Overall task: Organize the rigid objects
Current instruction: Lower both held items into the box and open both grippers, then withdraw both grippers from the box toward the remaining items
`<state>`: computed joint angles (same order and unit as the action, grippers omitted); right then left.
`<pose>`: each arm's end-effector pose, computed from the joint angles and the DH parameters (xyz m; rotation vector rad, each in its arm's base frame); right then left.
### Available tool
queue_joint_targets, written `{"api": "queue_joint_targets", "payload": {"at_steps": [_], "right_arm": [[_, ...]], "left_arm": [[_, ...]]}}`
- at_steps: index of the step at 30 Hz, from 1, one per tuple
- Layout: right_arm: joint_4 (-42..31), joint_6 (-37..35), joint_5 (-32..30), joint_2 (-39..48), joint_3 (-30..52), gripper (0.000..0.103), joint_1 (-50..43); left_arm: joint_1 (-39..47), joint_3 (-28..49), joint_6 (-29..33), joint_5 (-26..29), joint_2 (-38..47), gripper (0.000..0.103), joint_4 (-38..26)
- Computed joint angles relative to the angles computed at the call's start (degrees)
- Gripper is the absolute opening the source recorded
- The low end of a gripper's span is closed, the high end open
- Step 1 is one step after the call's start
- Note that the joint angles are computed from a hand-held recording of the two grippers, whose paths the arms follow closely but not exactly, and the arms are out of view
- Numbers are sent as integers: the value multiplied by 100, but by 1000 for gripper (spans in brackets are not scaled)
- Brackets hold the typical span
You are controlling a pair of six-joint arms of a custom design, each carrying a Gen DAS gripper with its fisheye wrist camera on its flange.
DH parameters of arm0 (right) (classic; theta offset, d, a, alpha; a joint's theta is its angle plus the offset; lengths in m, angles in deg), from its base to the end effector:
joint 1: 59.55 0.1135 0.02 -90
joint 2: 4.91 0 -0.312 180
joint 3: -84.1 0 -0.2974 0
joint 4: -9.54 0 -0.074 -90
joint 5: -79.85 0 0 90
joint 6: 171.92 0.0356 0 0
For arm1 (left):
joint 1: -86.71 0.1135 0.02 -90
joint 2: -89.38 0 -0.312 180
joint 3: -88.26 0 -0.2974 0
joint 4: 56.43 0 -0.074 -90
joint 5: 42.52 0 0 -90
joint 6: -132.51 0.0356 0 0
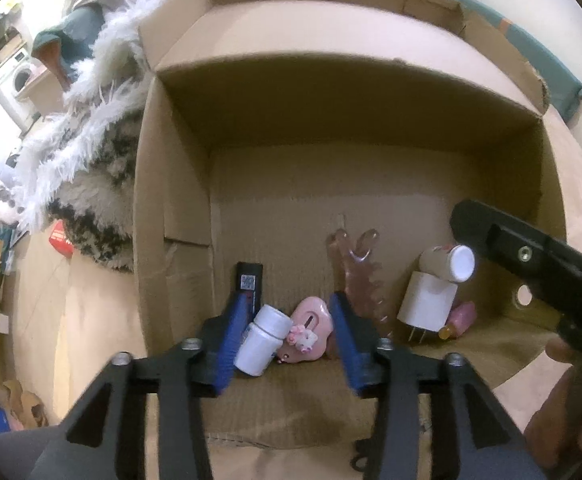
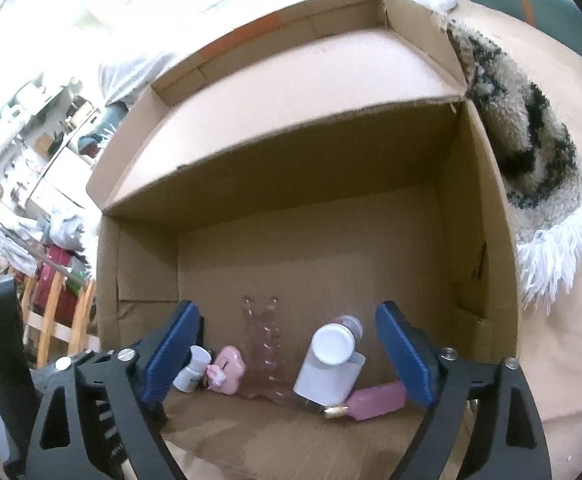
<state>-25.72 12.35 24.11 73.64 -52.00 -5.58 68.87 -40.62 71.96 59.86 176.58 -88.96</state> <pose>0.1563 0.1809 0.1531 0.9766 2.2703 0.2123 0.2688 -0.0945 0.1487 1.1500 2.4868 -0.2432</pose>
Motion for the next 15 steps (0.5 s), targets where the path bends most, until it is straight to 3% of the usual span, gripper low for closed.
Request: {"api": "queue_joint_targets", "payload": {"at_steps": [6,15], "right_arm": [[49,85,80,-116,-76,97,21],[-264,162,242,-121,92,97,109]], "left_arm": [[191,55,82,314,-171,65,-165],[105,41,26,284,-401,66,-301]]}}
